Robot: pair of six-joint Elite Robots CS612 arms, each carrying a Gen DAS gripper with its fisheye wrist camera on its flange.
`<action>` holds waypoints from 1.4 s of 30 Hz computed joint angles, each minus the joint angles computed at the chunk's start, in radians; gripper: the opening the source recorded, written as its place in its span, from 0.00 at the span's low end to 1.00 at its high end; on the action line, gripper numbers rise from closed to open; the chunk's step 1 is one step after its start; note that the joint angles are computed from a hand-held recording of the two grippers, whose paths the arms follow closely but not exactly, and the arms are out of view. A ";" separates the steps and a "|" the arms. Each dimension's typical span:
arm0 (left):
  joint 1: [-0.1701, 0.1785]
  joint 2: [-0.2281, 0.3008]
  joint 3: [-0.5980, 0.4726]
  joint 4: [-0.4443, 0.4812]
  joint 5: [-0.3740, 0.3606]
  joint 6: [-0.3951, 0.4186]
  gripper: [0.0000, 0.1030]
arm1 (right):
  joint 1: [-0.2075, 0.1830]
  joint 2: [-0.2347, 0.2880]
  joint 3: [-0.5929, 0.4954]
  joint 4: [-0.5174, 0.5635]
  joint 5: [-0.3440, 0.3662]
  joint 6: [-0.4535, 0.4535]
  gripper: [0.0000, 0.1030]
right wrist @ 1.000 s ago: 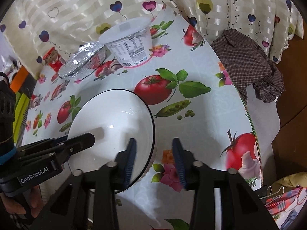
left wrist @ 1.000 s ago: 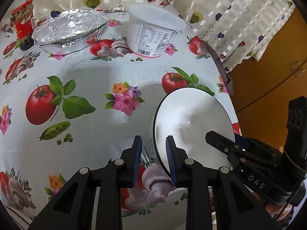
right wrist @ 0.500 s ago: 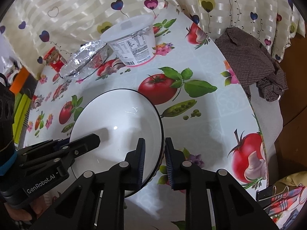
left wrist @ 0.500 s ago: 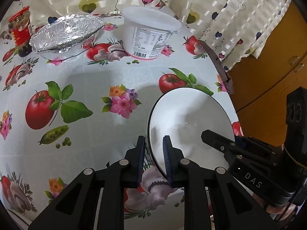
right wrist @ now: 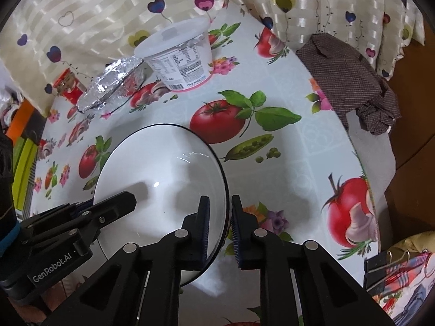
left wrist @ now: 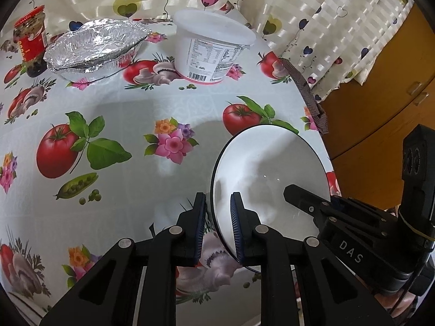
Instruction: Organize plates and bowls
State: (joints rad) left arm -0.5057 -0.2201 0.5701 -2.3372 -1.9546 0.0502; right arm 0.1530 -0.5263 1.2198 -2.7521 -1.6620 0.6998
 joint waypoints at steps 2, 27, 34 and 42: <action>-0.001 -0.010 0.019 -0.019 0.009 0.003 0.19 | 0.002 -0.007 0.007 -0.010 -0.006 -0.001 0.13; 0.010 -0.205 0.352 -0.252 -0.033 0.016 0.19 | 0.046 -0.119 0.146 -0.124 -0.036 0.055 0.13; 0.013 -0.264 0.458 -0.321 -0.036 0.021 0.19 | 0.070 -0.155 0.194 -0.155 -0.059 0.067 0.13; 0.016 -0.304 0.546 -0.367 -0.029 0.032 0.19 | 0.093 -0.175 0.235 -0.177 -0.063 0.089 0.13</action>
State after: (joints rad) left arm -0.4893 -0.5246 1.1159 -2.7037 -1.9834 0.0822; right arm 0.2463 -0.7009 1.4547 -2.9290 -1.7254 0.7884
